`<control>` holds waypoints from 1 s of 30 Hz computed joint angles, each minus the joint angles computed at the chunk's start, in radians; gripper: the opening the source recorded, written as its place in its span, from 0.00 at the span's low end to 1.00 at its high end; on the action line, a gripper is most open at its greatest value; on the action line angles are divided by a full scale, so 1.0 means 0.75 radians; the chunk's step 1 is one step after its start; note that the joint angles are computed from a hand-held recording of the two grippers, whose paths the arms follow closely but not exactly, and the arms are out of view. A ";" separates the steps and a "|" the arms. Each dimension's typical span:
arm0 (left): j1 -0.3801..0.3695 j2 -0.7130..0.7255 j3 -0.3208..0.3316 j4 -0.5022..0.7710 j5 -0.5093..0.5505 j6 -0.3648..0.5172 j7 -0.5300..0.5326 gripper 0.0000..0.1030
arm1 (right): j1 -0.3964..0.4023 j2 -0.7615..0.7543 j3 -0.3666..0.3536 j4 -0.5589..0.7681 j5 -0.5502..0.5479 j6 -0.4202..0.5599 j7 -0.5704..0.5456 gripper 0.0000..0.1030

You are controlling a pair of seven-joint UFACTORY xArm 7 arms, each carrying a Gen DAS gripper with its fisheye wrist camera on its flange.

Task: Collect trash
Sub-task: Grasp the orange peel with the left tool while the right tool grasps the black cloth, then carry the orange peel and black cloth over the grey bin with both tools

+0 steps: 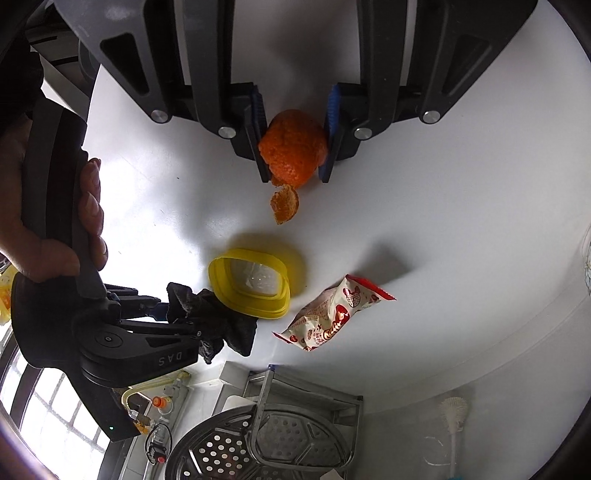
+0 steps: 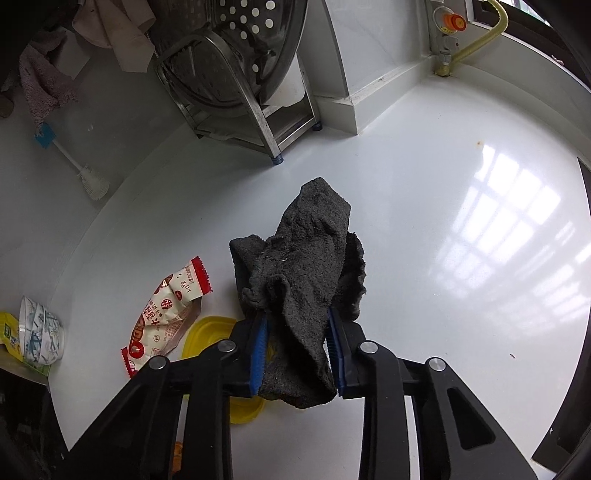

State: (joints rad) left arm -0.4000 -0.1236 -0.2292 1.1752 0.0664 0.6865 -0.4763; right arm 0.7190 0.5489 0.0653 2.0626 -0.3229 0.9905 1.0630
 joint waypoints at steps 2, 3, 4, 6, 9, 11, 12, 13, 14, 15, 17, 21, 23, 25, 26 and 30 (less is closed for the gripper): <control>0.001 0.004 0.003 0.007 -0.008 0.003 0.000 0.22 | 0.003 -0.034 -0.004 -0.042 -0.013 -0.015 0.011 0.19; 0.002 0.004 0.004 0.010 -0.011 0.007 -0.003 0.22 | 0.002 -0.056 -0.003 -0.071 -0.017 -0.029 0.021 0.18; 0.004 0.006 0.006 0.016 -0.012 0.012 -0.004 0.21 | 0.000 -0.078 -0.001 -0.099 -0.023 -0.041 0.032 0.17; 0.005 0.000 0.007 0.017 -0.013 0.019 -0.010 0.20 | -0.003 -0.127 0.005 -0.163 -0.039 -0.067 0.059 0.16; 0.011 -0.014 0.009 0.019 -0.012 0.028 -0.008 0.20 | -0.008 -0.198 0.018 -0.253 -0.074 -0.098 0.106 0.15; 0.012 -0.027 0.007 0.019 -0.007 0.034 -0.009 0.20 | -0.014 -0.251 0.031 -0.315 -0.095 -0.114 0.139 0.15; 0.013 -0.034 0.005 0.019 -0.004 0.037 -0.009 0.20 | -0.018 -0.275 0.038 -0.344 -0.107 -0.121 0.156 0.15; 0.014 -0.041 0.003 0.018 0.002 0.041 -0.010 0.20 | -0.022 -0.297 0.046 -0.369 -0.118 -0.124 0.170 0.15; 0.015 -0.047 0.001 0.020 0.006 0.045 -0.011 0.20 | -0.026 -0.319 0.054 -0.393 -0.128 -0.125 0.183 0.15; 0.014 -0.053 -0.001 0.020 0.008 0.049 -0.011 0.20 | -0.030 -0.340 0.063 -0.415 -0.137 -0.124 0.193 0.15; 0.013 -0.069 -0.006 0.016 0.009 0.055 -0.009 0.20 | -0.040 -0.388 0.083 -0.465 -0.153 -0.122 0.214 0.15; 0.004 -0.086 -0.027 0.023 0.026 0.080 -0.023 0.20 | -0.058 -0.488 0.132 -0.572 -0.170 -0.113 0.261 0.15; -0.004 -0.100 -0.038 0.023 0.036 0.093 -0.028 0.20 | -0.068 -0.538 0.161 -0.625 -0.171 -0.107 0.278 0.15; -0.011 -0.116 -0.051 0.023 0.049 0.105 -0.039 0.20 | -0.076 -0.590 0.191 -0.677 -0.171 -0.099 0.292 0.15; -0.015 -0.124 -0.058 0.023 0.056 0.111 -0.045 0.20 | -0.080 -0.619 0.208 -0.707 -0.167 -0.096 0.298 0.15; -0.026 -0.162 -0.095 0.019 0.099 0.141 -0.104 0.20 | -0.102 -0.725 0.269 -0.815 -0.141 -0.095 0.302 0.15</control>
State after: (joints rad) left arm -0.4199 -0.2453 -0.3007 1.1893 0.1409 0.7920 -0.5539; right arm 0.6426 0.0055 0.2668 1.4511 -0.4289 0.9189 1.2895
